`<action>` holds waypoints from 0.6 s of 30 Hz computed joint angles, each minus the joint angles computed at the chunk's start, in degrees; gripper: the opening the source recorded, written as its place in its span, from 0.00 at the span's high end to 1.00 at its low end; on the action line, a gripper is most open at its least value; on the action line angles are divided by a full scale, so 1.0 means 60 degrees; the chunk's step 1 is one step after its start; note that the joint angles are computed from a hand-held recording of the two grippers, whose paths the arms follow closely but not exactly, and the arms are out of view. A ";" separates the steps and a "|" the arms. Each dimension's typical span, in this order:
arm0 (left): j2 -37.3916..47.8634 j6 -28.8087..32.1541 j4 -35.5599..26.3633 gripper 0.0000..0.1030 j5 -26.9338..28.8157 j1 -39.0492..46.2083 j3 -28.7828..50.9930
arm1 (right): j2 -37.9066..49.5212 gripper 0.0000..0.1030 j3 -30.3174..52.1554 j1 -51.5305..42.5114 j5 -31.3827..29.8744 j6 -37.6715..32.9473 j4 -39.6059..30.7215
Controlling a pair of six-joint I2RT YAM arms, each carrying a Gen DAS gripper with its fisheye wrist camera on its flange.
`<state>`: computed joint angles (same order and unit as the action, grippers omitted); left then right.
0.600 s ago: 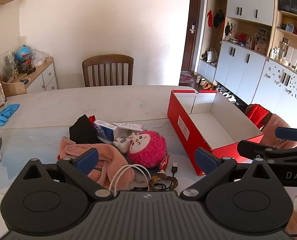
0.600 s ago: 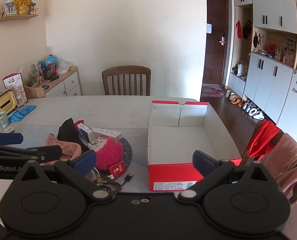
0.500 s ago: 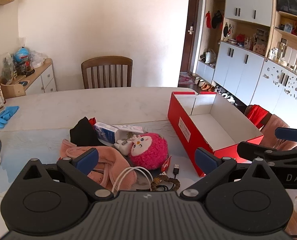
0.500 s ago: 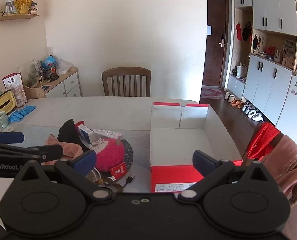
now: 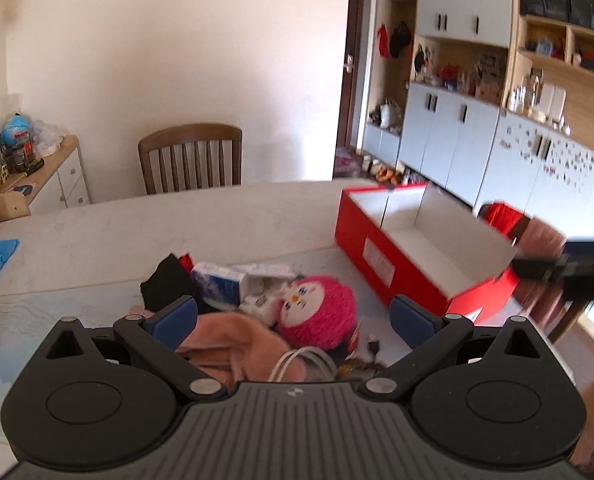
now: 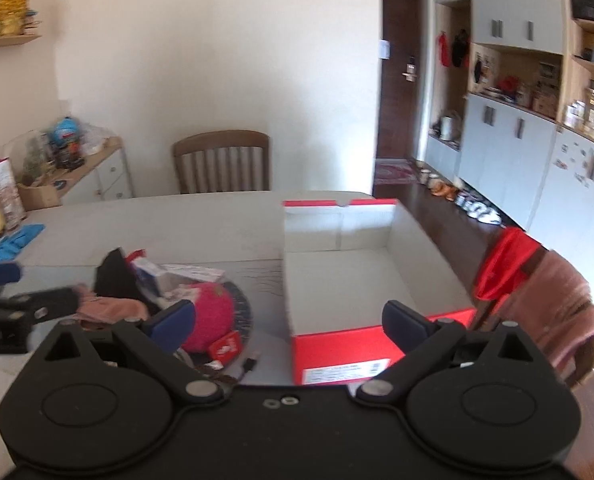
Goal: Organize objects
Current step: 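Lower the left gripper onto the white USB cable and close on it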
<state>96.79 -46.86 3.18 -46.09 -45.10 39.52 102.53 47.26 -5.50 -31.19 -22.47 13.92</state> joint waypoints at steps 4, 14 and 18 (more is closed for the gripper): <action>0.0537 0.0091 0.0319 0.00 0.0474 0.0218 -0.0224 | 0.0676 0.04 0.0694 -0.0196 0.0445 0.0124 -0.0014; 0.2171 -0.0017 0.0858 0.01 0.1183 0.0850 0.0060 | 0.2882 0.05 0.3796 -0.0532 0.0820 -0.0495 -0.1202; 0.3165 -0.0258 0.0568 0.02 0.1365 0.1059 0.0739 | 0.4081 0.06 0.5661 -0.0593 0.0941 -0.0851 -0.2152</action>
<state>115.78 -48.42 6.59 -37.90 -38.75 43.96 127.01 81.23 -9.06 -25.54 -27.58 1.00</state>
